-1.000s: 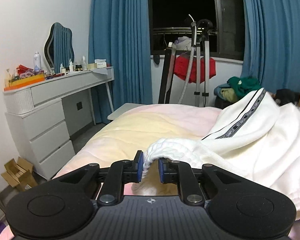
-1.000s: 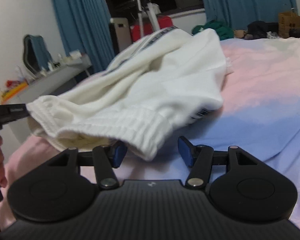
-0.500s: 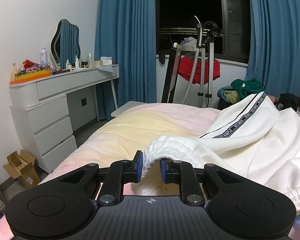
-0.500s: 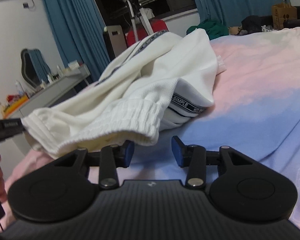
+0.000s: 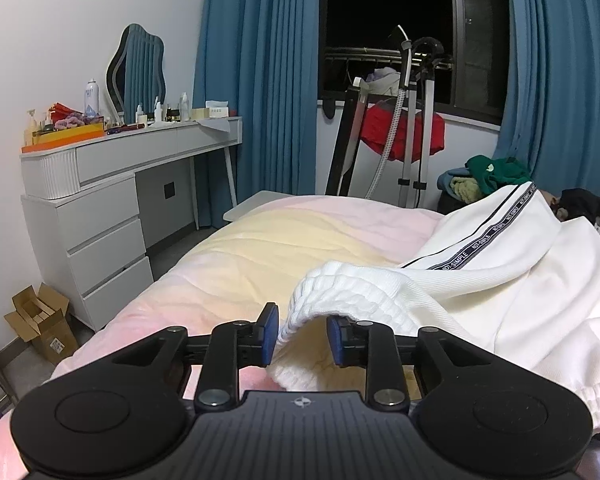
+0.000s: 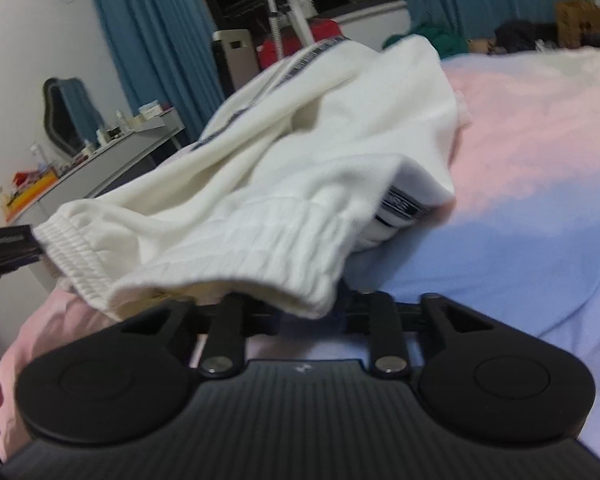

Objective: Fold clothes

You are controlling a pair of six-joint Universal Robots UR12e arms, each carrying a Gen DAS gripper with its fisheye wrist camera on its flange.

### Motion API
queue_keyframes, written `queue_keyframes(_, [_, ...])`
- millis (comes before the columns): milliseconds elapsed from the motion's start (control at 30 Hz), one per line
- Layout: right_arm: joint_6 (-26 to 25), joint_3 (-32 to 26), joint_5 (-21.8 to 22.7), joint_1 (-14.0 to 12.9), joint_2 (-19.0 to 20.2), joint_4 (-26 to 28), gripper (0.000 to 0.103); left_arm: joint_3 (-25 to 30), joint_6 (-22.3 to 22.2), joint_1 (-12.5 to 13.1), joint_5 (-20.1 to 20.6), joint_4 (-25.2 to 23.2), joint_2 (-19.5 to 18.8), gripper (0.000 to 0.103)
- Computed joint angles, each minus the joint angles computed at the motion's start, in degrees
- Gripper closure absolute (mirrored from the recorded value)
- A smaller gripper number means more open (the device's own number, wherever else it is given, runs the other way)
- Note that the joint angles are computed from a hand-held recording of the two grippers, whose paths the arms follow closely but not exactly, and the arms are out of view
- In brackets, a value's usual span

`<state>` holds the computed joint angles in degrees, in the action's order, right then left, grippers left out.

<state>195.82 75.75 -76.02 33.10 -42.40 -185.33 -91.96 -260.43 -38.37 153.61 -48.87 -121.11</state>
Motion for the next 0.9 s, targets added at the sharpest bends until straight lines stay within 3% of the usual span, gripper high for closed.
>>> queue_keyframes(100, [-1.1,0.6,-0.4,0.2,-0.5,-1.8,0.097,0.2,-0.8,0.2,-0.4,-0.3,-0.1,0.069])
queue_keyframes(167, [0.1,1.0,0.3,0.0,-0.9,-2.5,0.1,-0.9,0.3,0.3,-0.4,4.6,-0.1,0.068])
queue_keyframes(300, [2.9,2.6,1.7,-0.8,-2.2,-4.4,0.1,-1.3,-1.4,0.9,-0.8,5.5,0.1,0.068])
queue_keyframes(333, [4.0,3.3,2.3,-1.0,-2.6,-5.0,0.1,-1.5,-1.2,1.0,-1.0,6.2,0.2,0.073])
queue_keyframes(367, [4.7,4.1,2.8,-1.2,-3.1,-5.2,0.1,-1.7,-1.4,1.2,-1.5,6.2,0.5,0.086])
queue_keyframes(467, [6.1,6.6,4.5,-1.4,-4.8,-5.9,0.1,-2.9,-0.6,1.8,-3.0,9.7,1.8,0.094])
queue_keyframes(533, [5.1,8.1,6.5,-1.3,-6.0,-6.3,0.1,-3.8,1.3,2.1,-3.2,13.4,2.7,0.096])
queue_keyframes(633, [-2.3,10.0,9.9,-0.3,-7.5,-10.0,0.1,-5.1,5.4,2.8,-4.0,19.6,4.3,0.097])
queue_keyframes(733, [-6.2,10.1,13.6,1.7,-8.1,-10.3,0.1,-5.9,11.1,4.0,-4.8,22.9,6.6,0.097])
queue_keyframes(900, [-4.4,7.7,15.3,5.3,-6.7,-13.2,0.1,-7.4,19.1,6.4,-2.3,27.2,10.2,0.097])
